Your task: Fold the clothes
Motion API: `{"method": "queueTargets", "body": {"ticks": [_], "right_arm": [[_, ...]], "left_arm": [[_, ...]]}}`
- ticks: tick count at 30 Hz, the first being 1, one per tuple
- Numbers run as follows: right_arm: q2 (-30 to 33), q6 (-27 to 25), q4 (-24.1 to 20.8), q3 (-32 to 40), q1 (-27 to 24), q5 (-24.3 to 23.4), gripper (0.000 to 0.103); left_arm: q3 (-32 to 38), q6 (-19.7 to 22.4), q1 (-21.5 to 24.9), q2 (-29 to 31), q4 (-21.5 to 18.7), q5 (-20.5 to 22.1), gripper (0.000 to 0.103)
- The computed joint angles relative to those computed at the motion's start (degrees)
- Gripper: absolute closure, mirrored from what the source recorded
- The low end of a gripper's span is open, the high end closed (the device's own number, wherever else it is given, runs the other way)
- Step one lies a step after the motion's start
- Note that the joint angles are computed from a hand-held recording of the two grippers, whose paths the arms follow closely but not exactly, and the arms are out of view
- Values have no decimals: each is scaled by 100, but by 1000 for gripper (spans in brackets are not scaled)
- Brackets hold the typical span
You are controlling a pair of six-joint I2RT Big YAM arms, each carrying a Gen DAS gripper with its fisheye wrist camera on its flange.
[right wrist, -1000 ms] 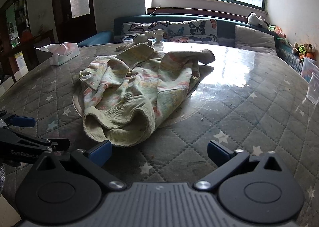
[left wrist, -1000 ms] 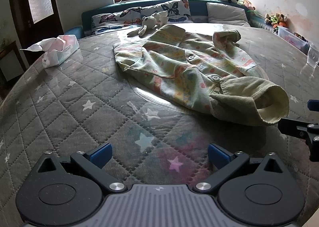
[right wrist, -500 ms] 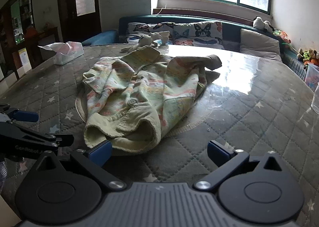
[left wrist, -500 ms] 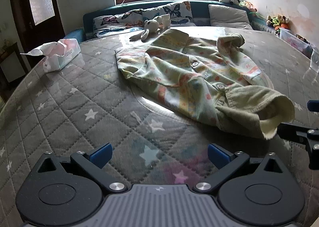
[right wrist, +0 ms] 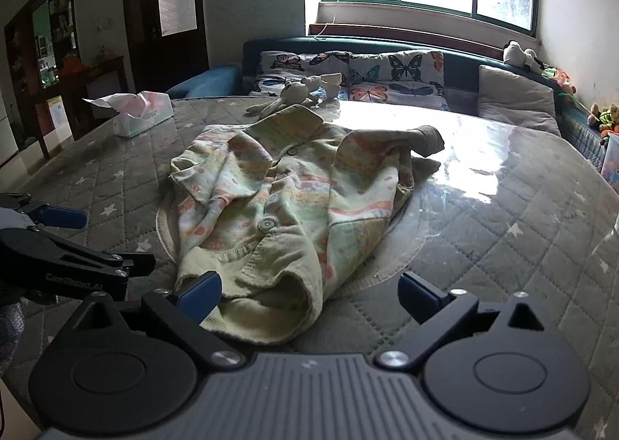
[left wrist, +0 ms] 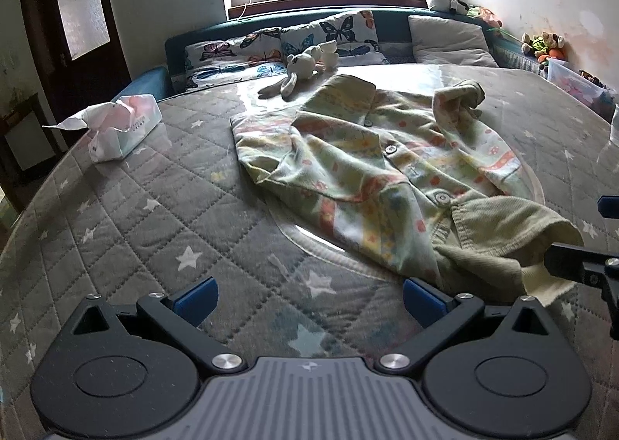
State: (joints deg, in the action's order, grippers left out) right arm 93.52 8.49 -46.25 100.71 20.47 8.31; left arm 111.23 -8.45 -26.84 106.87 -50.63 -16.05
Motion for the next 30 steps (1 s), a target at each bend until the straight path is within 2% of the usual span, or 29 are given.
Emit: {"method": "queueTargets", "body": {"ticks": [10,15,17,21,23,27,28,30], "right_arm": [[374,-11,-281,505,-159,-7,9],[583,114,-433,753,-250,-78,17],[637,183,-489,811,-275,-139,22],[723,236,-620,893,-309,-301,31],[743,236,-653,915,-310,-365,40],[781,236,-718,960,-311,-494,48],[788,241,-736,970,-318,-558,52],[798,255,-787,993,-320,-658,59]], "left_arm": [[649,291,13,317,8,117,0],[1215,499,-48,672,-146,213,1],[1493,579,-75,848,-248,245,4],[2238,714,-129,1349,-668,258,16],[2503,788,-137,1550,-889,203,25],[2775,785,-94,1779,-1246,218,52],[2729,759,-67,1759,-1267,281,63],[2532,761,-12,1653,-1201,448,75]]}}
